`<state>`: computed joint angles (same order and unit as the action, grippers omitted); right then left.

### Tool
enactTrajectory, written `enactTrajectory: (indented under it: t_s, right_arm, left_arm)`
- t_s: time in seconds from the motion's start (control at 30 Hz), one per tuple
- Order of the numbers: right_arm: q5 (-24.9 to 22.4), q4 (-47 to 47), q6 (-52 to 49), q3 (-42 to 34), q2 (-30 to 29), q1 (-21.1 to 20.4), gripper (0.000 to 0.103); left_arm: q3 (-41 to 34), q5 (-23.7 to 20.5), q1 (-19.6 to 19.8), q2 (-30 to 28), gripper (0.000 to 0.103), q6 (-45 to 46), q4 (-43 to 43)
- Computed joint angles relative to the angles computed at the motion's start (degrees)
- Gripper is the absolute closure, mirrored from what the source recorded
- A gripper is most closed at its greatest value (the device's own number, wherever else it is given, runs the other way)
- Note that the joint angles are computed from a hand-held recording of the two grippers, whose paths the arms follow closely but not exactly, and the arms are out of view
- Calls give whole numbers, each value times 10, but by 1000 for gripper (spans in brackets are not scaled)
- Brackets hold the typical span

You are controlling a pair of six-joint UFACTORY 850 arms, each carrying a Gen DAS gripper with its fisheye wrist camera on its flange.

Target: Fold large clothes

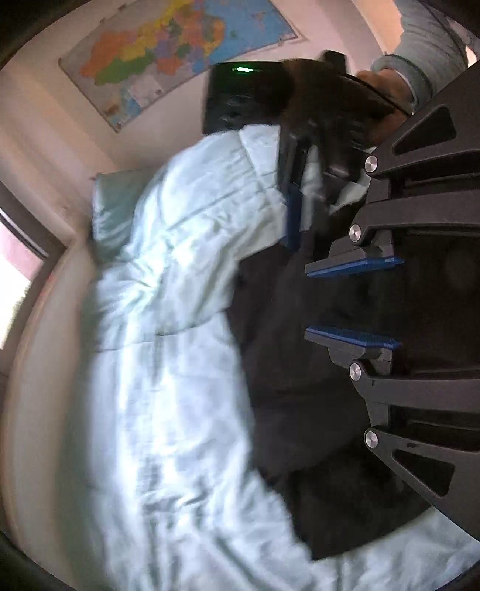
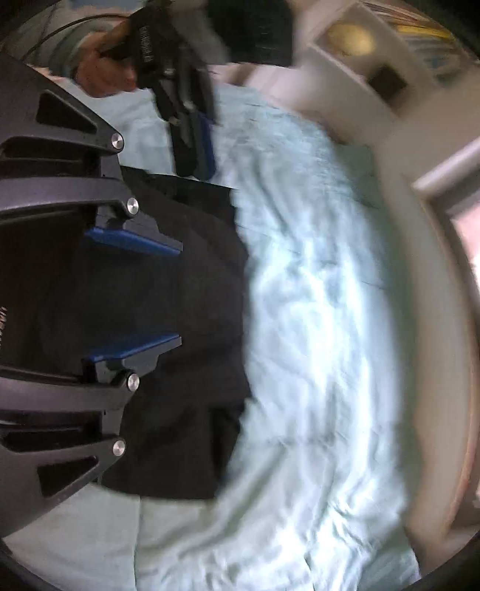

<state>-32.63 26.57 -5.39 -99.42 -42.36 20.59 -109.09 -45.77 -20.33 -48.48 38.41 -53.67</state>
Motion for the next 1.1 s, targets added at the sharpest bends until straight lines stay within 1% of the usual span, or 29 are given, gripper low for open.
enactTrajectory:
  t_s: [0.07, 0.13, 0.17, 0.2, 0.23, 0.27, 0.3, 0.33, 0.37, 0.43, 0.5, 0.57, 0.6, 0.67, 0.7, 0.73, 0.77, 0.8, 0.83, 0.87, 0.9, 0.93, 1.0, 1.03, 1.1]
  right_arm:
    - [-19, 15, -27, 33, -2, 9, 57]
    - [-38, -44, 30, 56, -23, 26, 57]
    - [-38, -57, 51, 66, -30, 30, 57]
    - [-28, -45, 60, 80, -40, 32, 57]
    - [-10, -25, 57, 95, -42, 32, 57]
    - [5, -14, 58, 106, -40, 32, 58]
    - [27, 0, 57, 122, -32, 32, 58]
    - [36, 5, 56, 130, -27, 32, 58]
    - [38, 8, 54, 137, -19, 32, 58]
    - [34, 11, 44, 148, -1, 32, 58]
    - [31, -18, 55, 155, 24, 36, 58]
    - [53, -38, 58, 174, 60, 41, 58]
    - [69, -27, 43, 181, 77, 41, 58]
    - [95, -29, 44, 182, 90, 37, 58]
    - [107, -51, 67, 175, 87, 36, 56]
    - [107, -72, 90, 163, 76, 36, 56]
    - [95, -100, 118, 145, 58, 35, 56]
    - [81, -128, 145, 130, 42, 33, 56]
    - [64, -137, 156, 111, 17, 33, 56]
    - [46, -123, 145, 99, -6, 28, 56]
    - [37, -84, 119, 93, -23, 22, 56]
    - [38, -51, 101, 96, -29, 17, 55]
    - [44, -31, 92, 103, -23, 14, 55]
    - [49, -23, 89, 115, -8, 13, 55]
    - [60, -12, 82, 145, 20, 10, 54]
  left_arm:
    - [23, -14, 2, 0, 75, 5, -7]
    - [59, -34, 2, -6, 75, -16, 6]
    - [63, -39, -2, -16, 75, -50, 39]
    - [83, -30, -7, -29, 76, -79, 62]
    - [92, -27, -7, -35, 77, -85, 61]
    - [104, -26, -2, -40, 77, -82, 37]
    - [121, -21, 7, -37, 78, -62, -12]
    - [128, -28, 16, -37, 81, -58, -48]
    - [132, -30, 19, -35, 84, -55, -60]
    - [132, -21, 17, -22, 85, -54, -39]
    - [138, -5, 9, -3, 84, -52, -7]
    - [143, -10, 2, 21, 82, -42, 25]
    - [142, -18, -1, 30, 82, -34, 34]
    - [148, -25, -3, 42, 79, -11, 23]
    - [150, -27, -4, 44, 77, 9, -1]
    - [153, -19, -5, 43, 71, 15, -17]
    - [145, -16, -5, 36, 64, 7, -18]
    - [134, -10, -8, 21, 64, -16, -7]
    - [115, -5, -12, -3, 64, -54, 17]
    - [103, -2, -16, -21, 65, -85, 36]
    - [100, -4, -17, -31, 67, -97, 38]
    - [94, -14, -14, -43, 67, -103, 22]
    - [101, -19, -9, -36, 69, -94, -2]
    - [111, -16, -7, -22, 69, -86, -7]
    - [124, -7, -8, -1, 69, -87, 10]
